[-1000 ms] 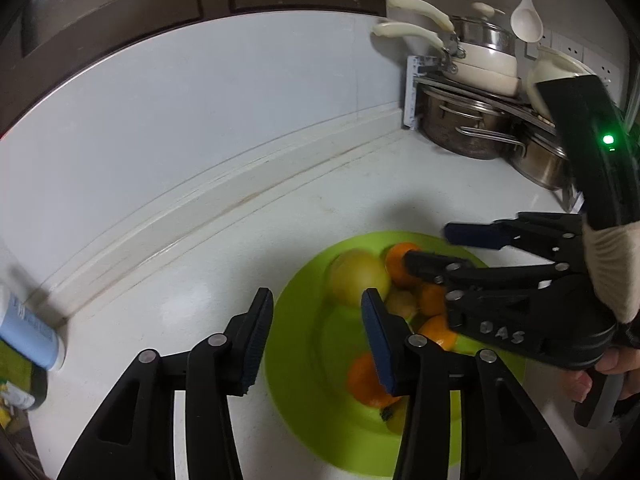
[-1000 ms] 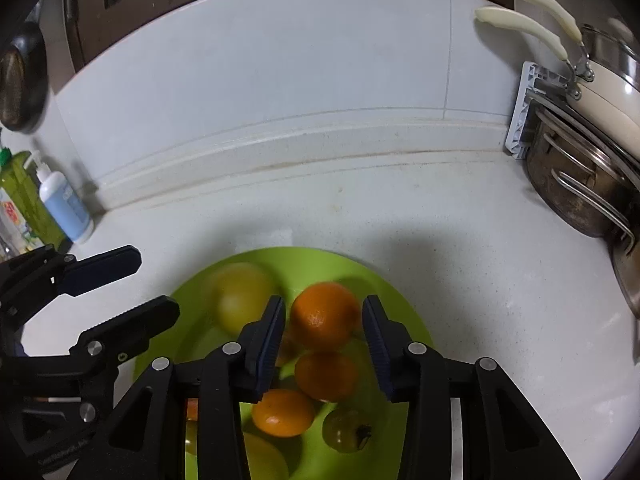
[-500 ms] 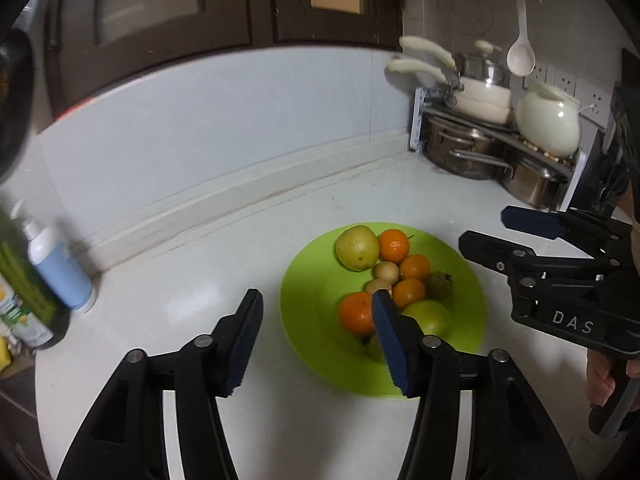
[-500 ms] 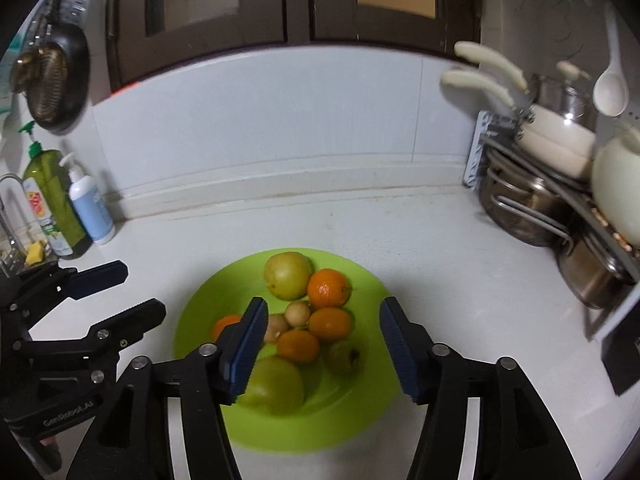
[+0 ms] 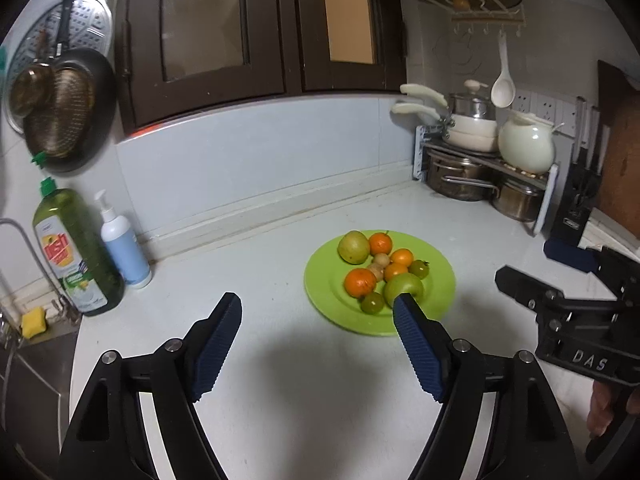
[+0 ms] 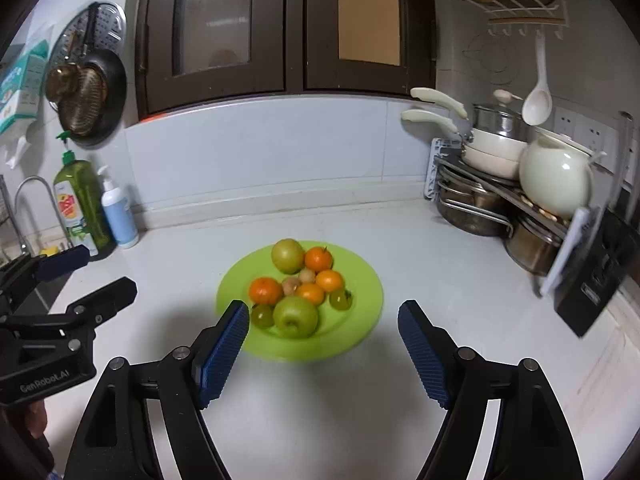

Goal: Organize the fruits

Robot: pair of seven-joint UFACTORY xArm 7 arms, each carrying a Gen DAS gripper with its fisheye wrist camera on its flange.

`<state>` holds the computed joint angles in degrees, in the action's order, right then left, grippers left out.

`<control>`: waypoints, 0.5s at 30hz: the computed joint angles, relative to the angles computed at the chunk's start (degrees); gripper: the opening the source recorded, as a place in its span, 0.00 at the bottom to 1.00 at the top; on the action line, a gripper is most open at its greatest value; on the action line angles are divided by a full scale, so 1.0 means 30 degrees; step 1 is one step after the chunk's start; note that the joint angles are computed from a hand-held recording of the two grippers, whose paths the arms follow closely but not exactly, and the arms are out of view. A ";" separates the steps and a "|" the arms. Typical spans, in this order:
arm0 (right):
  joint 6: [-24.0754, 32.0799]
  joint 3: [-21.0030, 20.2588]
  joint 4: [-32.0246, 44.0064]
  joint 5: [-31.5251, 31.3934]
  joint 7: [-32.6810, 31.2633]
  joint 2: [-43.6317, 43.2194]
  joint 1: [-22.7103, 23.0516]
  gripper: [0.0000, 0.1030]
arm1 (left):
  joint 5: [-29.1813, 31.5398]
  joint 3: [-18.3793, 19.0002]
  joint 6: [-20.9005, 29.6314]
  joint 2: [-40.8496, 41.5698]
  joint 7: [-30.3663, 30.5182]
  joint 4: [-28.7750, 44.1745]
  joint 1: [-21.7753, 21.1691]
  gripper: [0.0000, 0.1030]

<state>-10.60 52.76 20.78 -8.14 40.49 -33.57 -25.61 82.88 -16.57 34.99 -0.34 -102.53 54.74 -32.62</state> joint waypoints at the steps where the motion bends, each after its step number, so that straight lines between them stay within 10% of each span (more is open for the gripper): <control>1: 0.0003 -0.0251 -0.0403 0.0130 0.0168 -0.0392 0.0587 0.78 | -0.0009 -0.0134 0.0280 -0.0366 -0.0210 -0.0365 -0.0137 0.79; 15: 0.2811 -0.2866 -0.4752 -0.0613 0.3981 -0.6480 0.8059 0.86 | -0.1068 -0.2753 0.3300 -0.3435 -0.2691 -0.3654 -0.1277 0.96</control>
